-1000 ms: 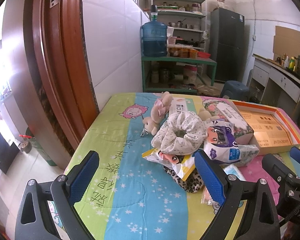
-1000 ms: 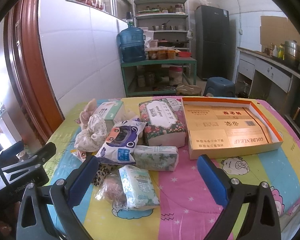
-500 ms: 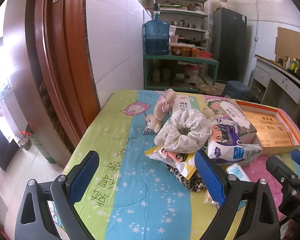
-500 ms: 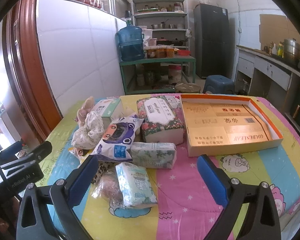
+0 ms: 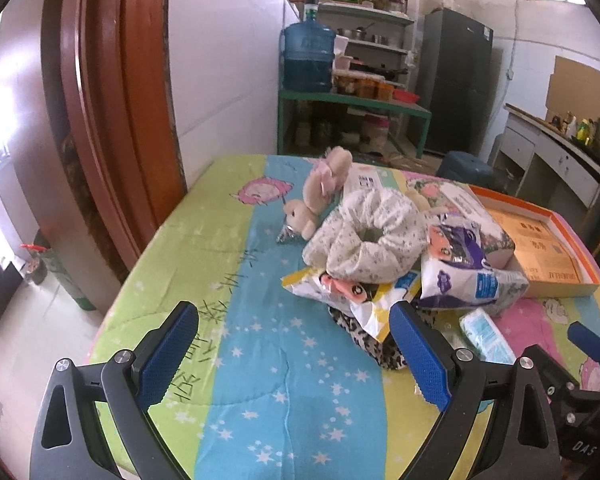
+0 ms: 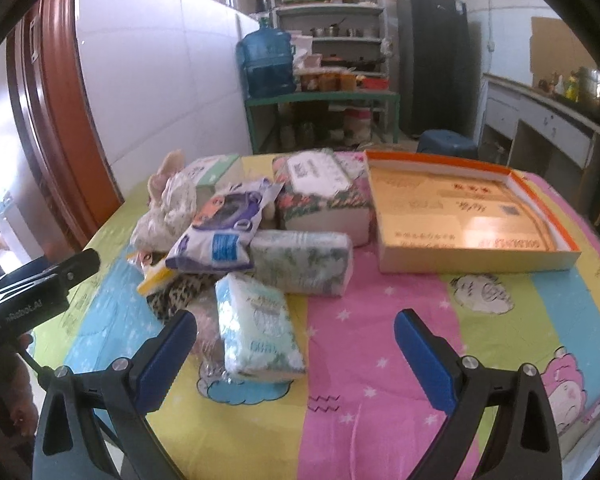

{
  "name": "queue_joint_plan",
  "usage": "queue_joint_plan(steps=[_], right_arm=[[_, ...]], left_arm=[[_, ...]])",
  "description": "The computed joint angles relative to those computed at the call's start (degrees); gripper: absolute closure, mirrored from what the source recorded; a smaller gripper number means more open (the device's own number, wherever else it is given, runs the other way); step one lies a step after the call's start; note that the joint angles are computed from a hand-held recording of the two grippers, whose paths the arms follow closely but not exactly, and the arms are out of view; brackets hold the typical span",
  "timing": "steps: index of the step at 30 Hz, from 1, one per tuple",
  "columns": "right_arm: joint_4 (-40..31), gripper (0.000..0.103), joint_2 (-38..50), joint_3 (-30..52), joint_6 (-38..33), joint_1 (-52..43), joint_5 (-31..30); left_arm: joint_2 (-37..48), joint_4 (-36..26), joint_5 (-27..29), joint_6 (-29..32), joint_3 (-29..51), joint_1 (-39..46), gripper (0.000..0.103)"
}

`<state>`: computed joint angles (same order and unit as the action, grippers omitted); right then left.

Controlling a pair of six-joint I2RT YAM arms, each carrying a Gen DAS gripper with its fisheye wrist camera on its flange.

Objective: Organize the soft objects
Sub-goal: 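Grasp the floral scrunchie with the left tool while the right tool grasps the white tissue pack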

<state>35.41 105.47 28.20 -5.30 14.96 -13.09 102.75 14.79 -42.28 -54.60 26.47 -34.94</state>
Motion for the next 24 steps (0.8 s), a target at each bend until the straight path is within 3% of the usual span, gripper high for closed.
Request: queue_joint_plan(steps=[7, 12, 24], right_arm=[[-2.4, 0.004, 5.2, 4.1, -0.7, 2.2, 1.3], [-5.4, 0.012, 8.2, 7.7, -0.2, 2.1, 0.2], [-6.3, 0.012, 10.8, 10.4, 0.5, 0.7, -4.2]], left_arm=[[4.9, 5.4, 2.8, 3.0, 1.0, 1.0, 0.007], [7.4, 9.1, 5.4, 5.4, 1.7, 3.3, 0.007], [14.5, 12.7, 10.3, 10.8, 7.2, 7.1, 0.007]])
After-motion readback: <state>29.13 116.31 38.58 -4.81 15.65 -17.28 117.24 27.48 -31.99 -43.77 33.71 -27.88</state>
